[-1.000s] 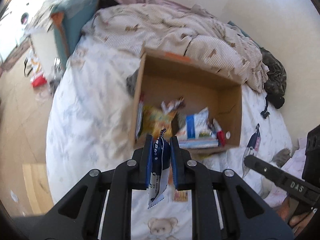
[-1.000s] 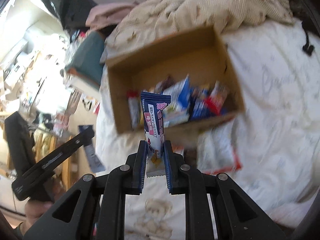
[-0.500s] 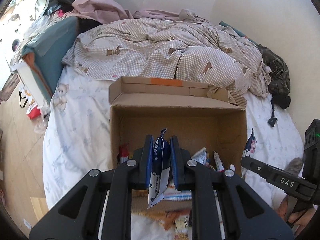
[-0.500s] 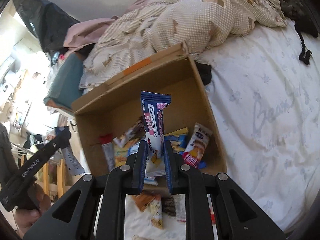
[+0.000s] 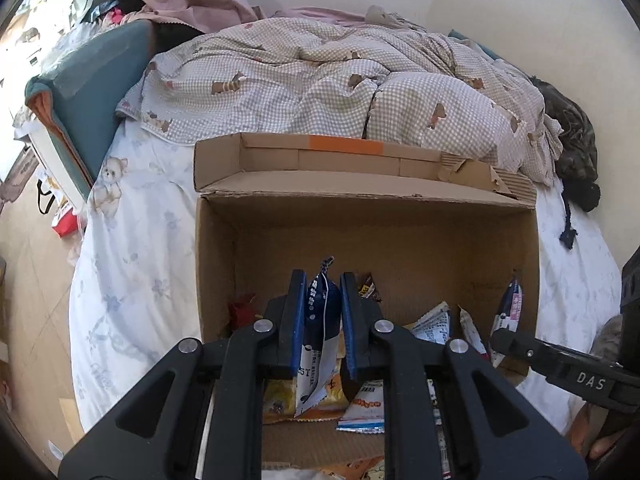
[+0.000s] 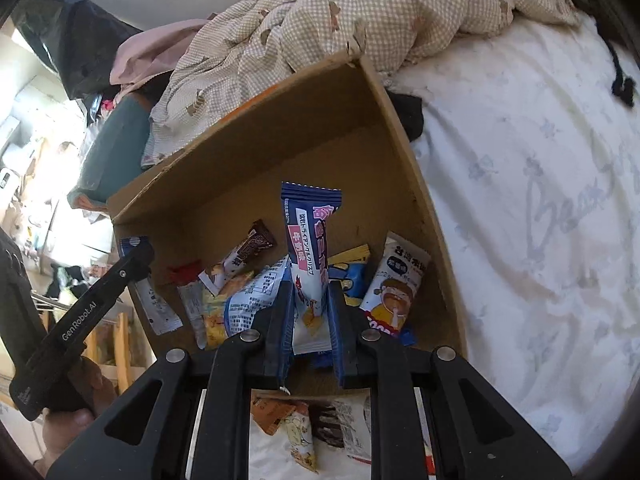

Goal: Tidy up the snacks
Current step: 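Carry both snacks into the box and open both grippers, then withdraw both grippers from the box toward the remaining snacks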

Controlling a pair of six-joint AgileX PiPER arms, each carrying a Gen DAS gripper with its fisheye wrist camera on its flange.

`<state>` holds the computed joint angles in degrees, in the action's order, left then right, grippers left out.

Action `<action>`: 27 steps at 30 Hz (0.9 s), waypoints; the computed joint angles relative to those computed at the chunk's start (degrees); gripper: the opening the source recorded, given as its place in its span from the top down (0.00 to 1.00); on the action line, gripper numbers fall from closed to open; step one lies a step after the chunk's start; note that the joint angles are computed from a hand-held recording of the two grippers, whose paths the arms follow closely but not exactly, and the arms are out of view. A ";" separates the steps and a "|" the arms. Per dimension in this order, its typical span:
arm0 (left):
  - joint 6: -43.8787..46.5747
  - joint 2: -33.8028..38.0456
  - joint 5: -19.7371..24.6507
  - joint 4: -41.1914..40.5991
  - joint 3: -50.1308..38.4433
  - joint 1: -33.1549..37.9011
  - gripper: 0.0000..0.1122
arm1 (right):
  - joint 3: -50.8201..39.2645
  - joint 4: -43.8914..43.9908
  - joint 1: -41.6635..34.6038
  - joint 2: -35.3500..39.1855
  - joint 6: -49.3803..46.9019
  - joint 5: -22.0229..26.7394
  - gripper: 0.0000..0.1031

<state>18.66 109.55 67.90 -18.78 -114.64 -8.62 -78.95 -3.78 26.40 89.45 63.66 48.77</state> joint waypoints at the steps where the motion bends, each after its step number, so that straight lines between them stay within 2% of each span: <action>1: 0.38 -0.23 -0.87 0.20 0.57 -0.08 0.88 | 0.26 0.54 -0.34 0.13 -0.39 -0.59 0.83; 14: 0.88 -1.02 -3.97 1.81 2.63 -0.26 0.87 | 3.26 5.48 -2.39 0.51 -3.57 -6.05 0.81; 19: 1.14 -0.89 -2.29 0.32 1.73 0.15 0.85 | 3.73 6.36 -2.72 -0.10 -3.72 -6.66 0.79; 20: 1.30 -1.02 -2.17 0.23 1.77 0.10 0.75 | 3.70 6.38 -2.79 -0.22 -3.53 -6.50 0.79; 21: 1.61 -1.48 -2.55 0.03 2.32 0.11 0.60 | 3.61 6.13 -2.88 -0.34 -3.19 -6.15 0.79; 23: 2.37 -3.05 -4.47 -0.51 4.44 0.20 0.42 | 3.60 4.68 -2.66 -0.73 -1.32 -5.41 0.79; 24: 2.88 -4.04 -5.87 -0.69 5.79 0.16 0.38 | 4.10 5.34 -2.95 -1.14 -1.40 -5.90 0.79; 27: 3.42 -4.63 -6.31 0.15 6.05 -0.46 0.36 | 4.18 7.22 -3.40 -1.36 -2.50 -6.22 0.76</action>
